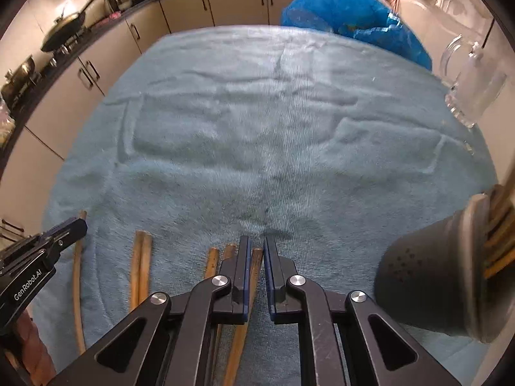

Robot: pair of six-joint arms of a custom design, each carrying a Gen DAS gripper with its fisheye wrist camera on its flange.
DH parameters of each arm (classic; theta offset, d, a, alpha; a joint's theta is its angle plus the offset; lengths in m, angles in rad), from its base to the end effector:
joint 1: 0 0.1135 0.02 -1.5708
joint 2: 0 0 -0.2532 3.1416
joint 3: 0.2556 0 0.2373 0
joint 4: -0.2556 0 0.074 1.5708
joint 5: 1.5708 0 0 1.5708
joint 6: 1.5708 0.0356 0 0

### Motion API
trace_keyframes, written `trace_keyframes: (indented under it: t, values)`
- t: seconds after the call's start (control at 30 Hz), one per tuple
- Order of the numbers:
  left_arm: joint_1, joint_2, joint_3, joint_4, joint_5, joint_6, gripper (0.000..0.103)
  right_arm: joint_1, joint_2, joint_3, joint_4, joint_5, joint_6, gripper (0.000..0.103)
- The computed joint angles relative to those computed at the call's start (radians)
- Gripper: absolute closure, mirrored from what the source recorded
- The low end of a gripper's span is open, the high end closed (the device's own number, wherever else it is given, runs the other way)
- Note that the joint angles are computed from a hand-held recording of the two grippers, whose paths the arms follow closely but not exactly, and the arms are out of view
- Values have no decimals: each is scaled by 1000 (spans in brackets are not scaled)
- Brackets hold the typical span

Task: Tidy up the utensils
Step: 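Close the left tool on one chopstick while the right tool grasps another, then lift the held chopsticks upright and carry both tools toward the black cup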

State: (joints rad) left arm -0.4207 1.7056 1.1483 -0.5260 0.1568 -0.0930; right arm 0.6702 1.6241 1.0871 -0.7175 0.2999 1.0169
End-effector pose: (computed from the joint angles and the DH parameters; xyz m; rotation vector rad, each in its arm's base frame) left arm 0.3005 -0.1406 0.1974 0.4898 2.6406 -0.3737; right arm 0.2378 0.1750 0.1978 0.5317 2.6577 0.0506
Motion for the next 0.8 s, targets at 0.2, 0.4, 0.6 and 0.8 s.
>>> trace_keyframes:
  t: [0.2, 0.4, 0.6, 0.8]
  values:
    - [9, -245, -103, 28, 23, -20, 97, 135, -158, -16, -39, 159, 61, 95]
    - [-19, -490, -178, 9, 2, -43, 97, 331, -288, -14, -100, 375, 145, 95]
    - [-35, -660, -231, -39, -1, -52, 97, 538, -305, 34, -252, 606, 297, 95]
    - [-51, -793, -283, -94, -20, -69, 97, 755, -223, 140, -574, 790, 624, 95]
